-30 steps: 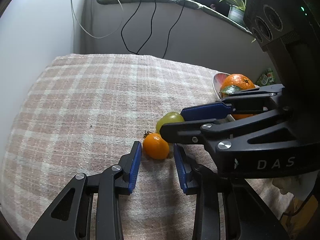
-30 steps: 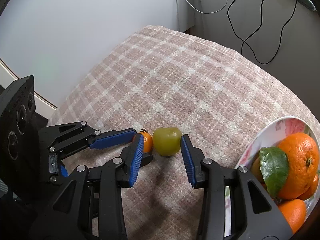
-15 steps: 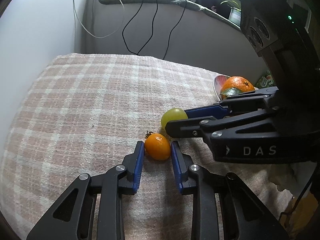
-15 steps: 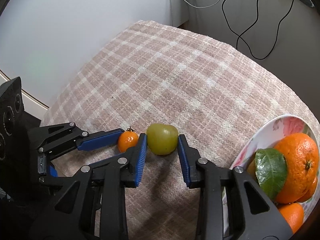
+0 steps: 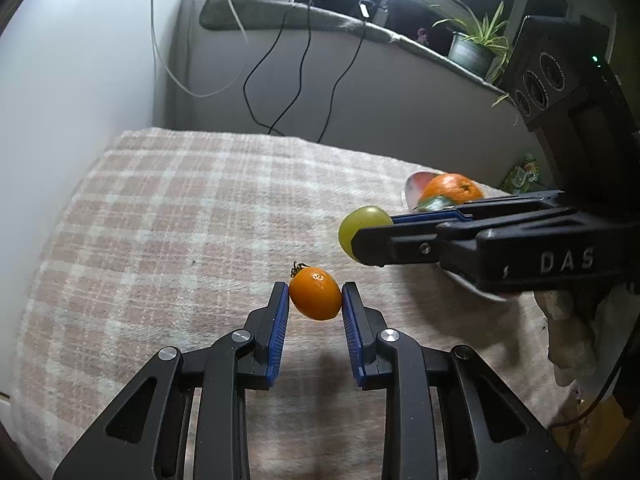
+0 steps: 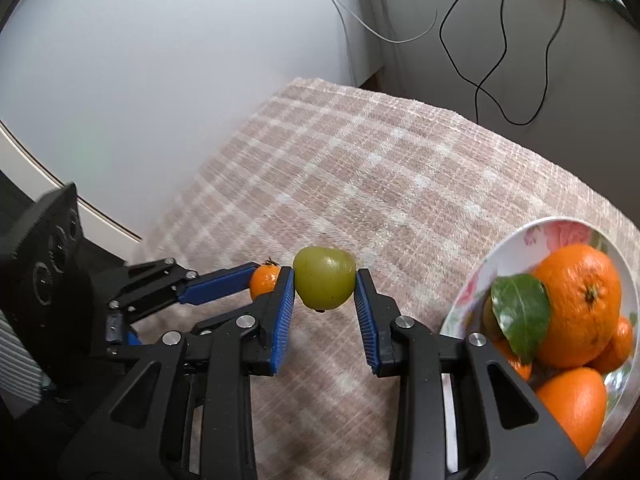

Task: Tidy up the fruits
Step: 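Carry the mandarin with the left tool to the plate while the right tool carries the green plum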

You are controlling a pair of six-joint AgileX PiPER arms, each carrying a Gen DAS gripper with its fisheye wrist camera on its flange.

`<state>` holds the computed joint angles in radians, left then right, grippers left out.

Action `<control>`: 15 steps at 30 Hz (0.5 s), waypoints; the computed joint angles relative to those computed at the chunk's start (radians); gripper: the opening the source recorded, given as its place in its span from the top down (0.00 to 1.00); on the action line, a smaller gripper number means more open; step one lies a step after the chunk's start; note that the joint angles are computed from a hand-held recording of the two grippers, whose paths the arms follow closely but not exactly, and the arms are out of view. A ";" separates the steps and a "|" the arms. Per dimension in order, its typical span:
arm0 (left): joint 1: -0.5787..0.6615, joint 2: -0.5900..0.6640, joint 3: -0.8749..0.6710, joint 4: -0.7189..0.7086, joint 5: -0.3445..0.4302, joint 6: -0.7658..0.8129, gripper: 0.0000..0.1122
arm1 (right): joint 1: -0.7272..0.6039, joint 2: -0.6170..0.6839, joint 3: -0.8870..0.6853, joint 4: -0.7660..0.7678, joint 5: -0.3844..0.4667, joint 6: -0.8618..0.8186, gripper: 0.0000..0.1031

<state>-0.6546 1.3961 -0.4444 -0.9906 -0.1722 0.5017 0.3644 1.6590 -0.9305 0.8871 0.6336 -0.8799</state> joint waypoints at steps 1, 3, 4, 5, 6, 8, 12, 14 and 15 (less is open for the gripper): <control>-0.015 -0.003 -0.005 -0.045 -0.006 0.037 0.78 | -0.014 -0.009 0.006 0.015 0.010 -0.013 0.69; -0.045 -0.018 -0.015 -0.186 -0.013 0.168 0.78 | -0.036 -0.045 0.027 0.018 0.014 -0.022 0.69; -0.056 -0.016 -0.024 -0.224 -0.016 0.204 0.78 | -0.052 -0.061 0.032 0.021 0.023 -0.029 0.69; -0.070 -0.020 -0.028 -0.267 -0.021 0.242 0.78 | -0.070 -0.073 0.032 0.025 0.039 -0.033 0.69; -0.082 -0.008 -0.044 -0.281 -0.026 0.253 0.78 | -0.091 -0.087 0.034 0.029 0.053 -0.039 0.69; -0.107 -0.002 -0.061 -0.331 -0.036 0.296 0.78 | -0.140 -0.113 0.035 0.037 0.086 -0.053 0.69; -0.150 0.019 -0.086 -0.343 -0.049 0.298 0.78 | -0.241 -0.159 0.029 0.032 0.138 -0.071 0.69; -0.167 0.034 -0.108 -0.364 -0.050 0.319 0.78 | -0.297 -0.182 0.039 0.026 0.151 -0.096 0.69; -0.173 0.042 -0.119 -0.374 -0.051 0.330 0.78 | -0.324 -0.189 0.042 0.023 0.156 -0.107 0.69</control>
